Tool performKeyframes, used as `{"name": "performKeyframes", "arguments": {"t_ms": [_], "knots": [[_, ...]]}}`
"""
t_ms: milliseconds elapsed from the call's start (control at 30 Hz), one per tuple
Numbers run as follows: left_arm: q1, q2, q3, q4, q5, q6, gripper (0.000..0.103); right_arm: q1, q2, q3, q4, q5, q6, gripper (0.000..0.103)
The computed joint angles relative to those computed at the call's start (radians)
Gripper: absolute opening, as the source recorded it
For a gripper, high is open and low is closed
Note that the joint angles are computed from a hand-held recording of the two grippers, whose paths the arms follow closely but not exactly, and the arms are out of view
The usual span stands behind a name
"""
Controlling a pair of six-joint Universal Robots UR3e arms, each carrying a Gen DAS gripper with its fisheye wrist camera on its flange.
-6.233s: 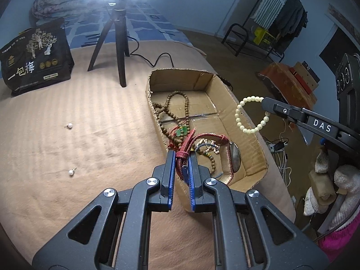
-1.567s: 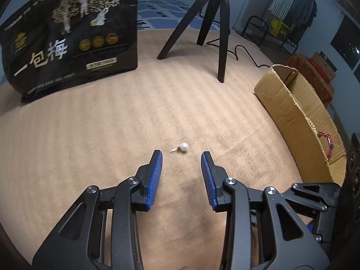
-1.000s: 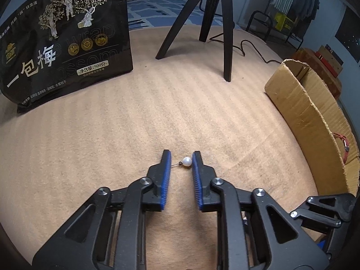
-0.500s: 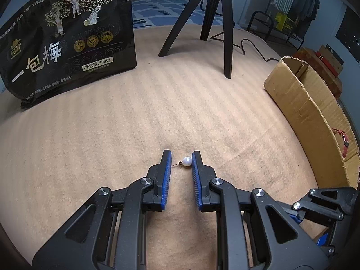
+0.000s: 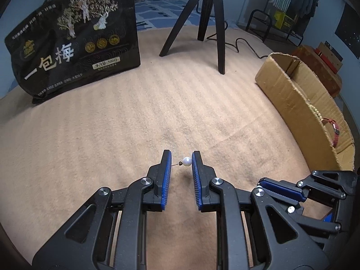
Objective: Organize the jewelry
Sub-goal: 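Carry both pearl earrings into the cardboard box and open both tools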
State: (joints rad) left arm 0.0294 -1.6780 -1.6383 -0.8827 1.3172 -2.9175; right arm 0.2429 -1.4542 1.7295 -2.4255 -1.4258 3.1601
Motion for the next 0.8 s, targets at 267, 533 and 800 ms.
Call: {"name": "performKeyframes", "arguments": {"t_ms": [267, 533, 800], "knots": [[-0.025, 0.083, 0.017, -0.058, 0.005, -0.017, 0.017, -0.012, -0.11, 0.011, 0.054, -0.003, -0.008, 0.006], [-0.084, 0.121, 0.098, -0.118, 0.009, -0.074, 0.017, -0.08, -0.257, 0.009, 0.159, 0.022, -0.05, 0.006], [-0.183, 0.074, 0.228, -0.145, 0.025, -0.165, 0.017, -0.241, -0.371, -0.045, 0.324, 0.089, -0.143, 0.006]]}}
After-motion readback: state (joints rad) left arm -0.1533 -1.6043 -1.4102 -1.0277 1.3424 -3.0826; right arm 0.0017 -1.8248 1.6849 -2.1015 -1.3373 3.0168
